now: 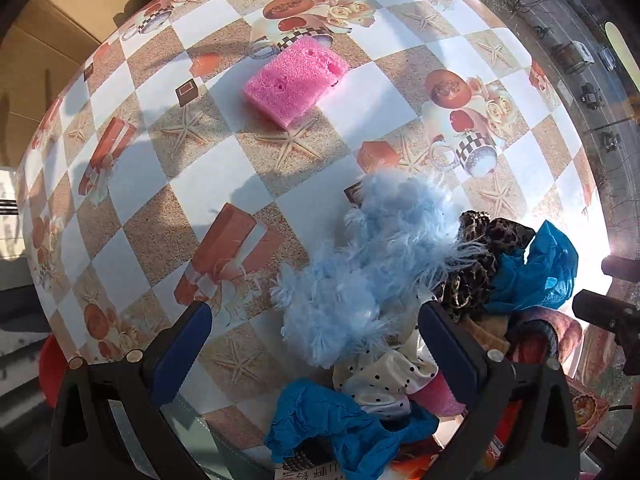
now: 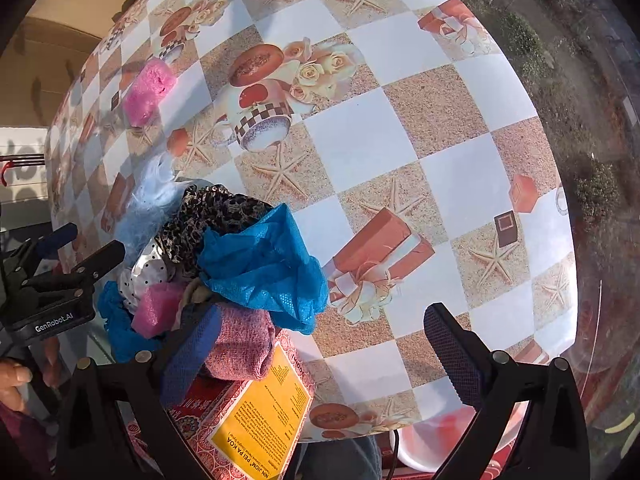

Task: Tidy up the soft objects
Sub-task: 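Reach both tools into the pile toward the blue fluffy duster and blue mesh cloth, then grasp the blue fluffy duster with the left tool while the right tool grasps the blue mesh cloth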

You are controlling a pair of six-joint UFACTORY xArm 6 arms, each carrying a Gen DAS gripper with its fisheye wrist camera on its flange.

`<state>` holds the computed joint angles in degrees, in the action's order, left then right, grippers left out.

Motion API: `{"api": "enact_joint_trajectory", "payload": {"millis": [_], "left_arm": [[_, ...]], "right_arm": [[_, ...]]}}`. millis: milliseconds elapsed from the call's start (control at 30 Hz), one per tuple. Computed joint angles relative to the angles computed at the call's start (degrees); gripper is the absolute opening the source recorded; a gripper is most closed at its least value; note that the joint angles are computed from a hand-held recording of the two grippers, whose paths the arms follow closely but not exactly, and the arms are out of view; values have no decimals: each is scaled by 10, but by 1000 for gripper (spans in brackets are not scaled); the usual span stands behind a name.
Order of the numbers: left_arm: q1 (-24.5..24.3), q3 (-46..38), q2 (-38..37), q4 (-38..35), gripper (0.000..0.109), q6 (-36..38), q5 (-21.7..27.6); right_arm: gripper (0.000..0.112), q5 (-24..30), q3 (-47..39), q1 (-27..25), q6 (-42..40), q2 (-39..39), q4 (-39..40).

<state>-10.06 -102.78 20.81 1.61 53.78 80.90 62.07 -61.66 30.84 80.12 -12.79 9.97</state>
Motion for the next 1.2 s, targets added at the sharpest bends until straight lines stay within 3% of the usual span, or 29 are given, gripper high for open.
{"api": "enact_joint_trajectory", "payload": {"millis": [67, 200, 267, 433, 567, 667, 833, 933, 1033, 1100, 1200], "left_arm": [[-11, 16, 4, 19, 103, -4, -7], [-21, 109, -32, 68, 103, -61, -157], [-15, 103, -19, 94, 103, -106, -191], [18, 5, 44, 105, 103, -136, -167], [50, -57, 63, 54, 103, -94, -123], [57, -55, 52, 17, 103, -62, -118], [31, 47, -18, -7, 103, -12, -172], [13, 92, -33, 16, 103, 14, -204], [4, 128, -37, 45, 103, 18, -240], [1, 131, -28, 63, 103, -15, -263], [6, 50, 23, 58, 103, -98, -202]], "right_arm": [[102, -12, 2, -9, -23, 14, 17], [102, -13, 1, -16, -78, 47, 53], [102, 10, 4, -14, -79, 47, 46], [102, 84, 66, -17, -11, -24, -3], [102, 64, 146, -18, 53, -122, -23], [102, 40, 173, -5, 86, -167, -45], [102, -35, 175, 8, 94, -136, -54], [102, -53, 145, -13, 25, -84, -34], [102, -24, 103, -18, -71, -23, -8], [102, -7, 109, -22, -79, -12, -15], [102, 10, 164, -46, -9, -65, -27]]}}
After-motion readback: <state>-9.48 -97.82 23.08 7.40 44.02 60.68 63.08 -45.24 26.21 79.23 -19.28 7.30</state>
